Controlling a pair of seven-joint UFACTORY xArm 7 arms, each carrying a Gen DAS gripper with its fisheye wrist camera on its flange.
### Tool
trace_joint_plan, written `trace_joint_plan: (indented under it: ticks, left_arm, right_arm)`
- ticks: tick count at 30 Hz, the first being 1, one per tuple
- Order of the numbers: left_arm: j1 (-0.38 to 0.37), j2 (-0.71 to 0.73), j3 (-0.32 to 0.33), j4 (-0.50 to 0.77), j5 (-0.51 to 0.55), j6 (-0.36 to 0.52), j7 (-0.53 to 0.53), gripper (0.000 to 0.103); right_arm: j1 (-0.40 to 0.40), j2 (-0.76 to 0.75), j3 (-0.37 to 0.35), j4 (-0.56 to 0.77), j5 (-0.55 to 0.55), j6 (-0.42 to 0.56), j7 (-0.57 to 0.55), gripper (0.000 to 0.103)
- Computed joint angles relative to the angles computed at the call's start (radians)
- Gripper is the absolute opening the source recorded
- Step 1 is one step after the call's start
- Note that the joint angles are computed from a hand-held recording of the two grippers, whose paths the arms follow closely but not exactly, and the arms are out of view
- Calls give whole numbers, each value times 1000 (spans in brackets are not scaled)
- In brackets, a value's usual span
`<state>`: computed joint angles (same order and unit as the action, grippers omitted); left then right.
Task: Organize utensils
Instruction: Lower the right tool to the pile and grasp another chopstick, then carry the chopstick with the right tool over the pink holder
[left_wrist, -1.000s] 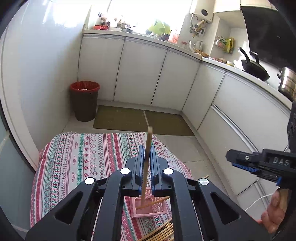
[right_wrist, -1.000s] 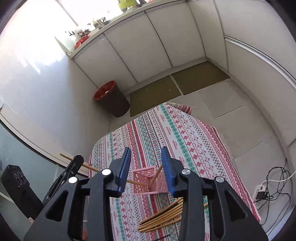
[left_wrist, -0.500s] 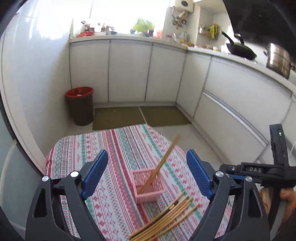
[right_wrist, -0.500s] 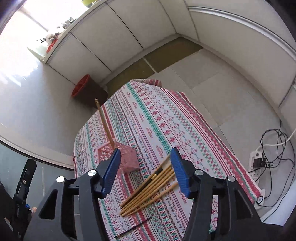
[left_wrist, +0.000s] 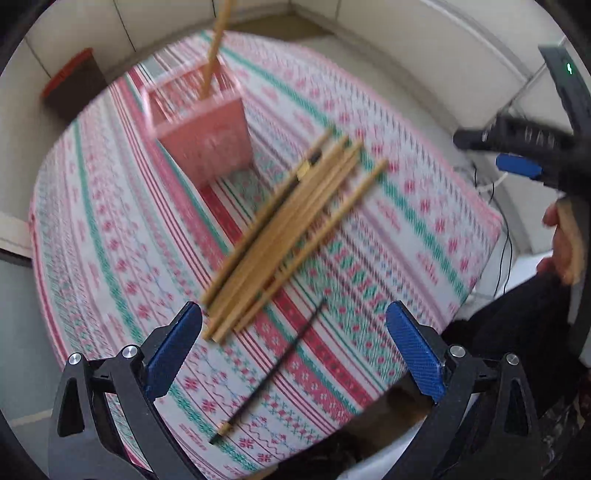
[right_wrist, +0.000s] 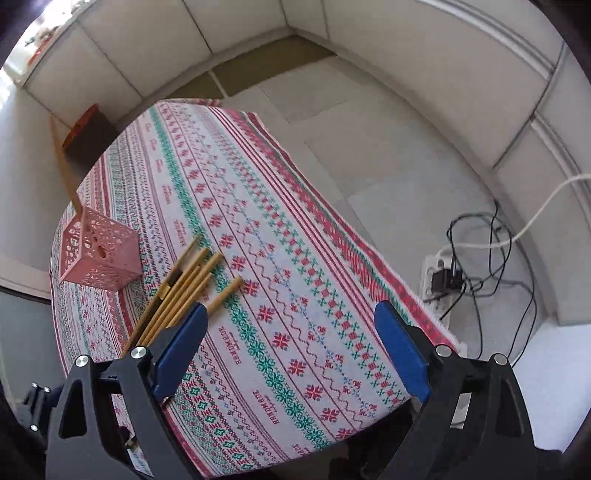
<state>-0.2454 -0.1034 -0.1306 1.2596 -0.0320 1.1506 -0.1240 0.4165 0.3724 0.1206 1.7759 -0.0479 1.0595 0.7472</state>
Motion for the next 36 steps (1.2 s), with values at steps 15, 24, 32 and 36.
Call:
trace_joint_plan:
  ticks: [15,24,32,36]
  left_arm:
    - [-22,134,-2,3,2,68,78,21]
    - [-13,58,5,-68,-22,-10,111,3]
    - [17,-94,30,-113,-85,-93,175,3]
    - [27,-150,42,-118,-113,-133,200,3]
  right_arm:
    - [-44,39,38,3,187,30,-78,89]
    - [-17,181,56,162,304,51,13,85]
    - [56,372,19,437,235,206,227,38]
    - [74,410,7,500,207,216,305,34]
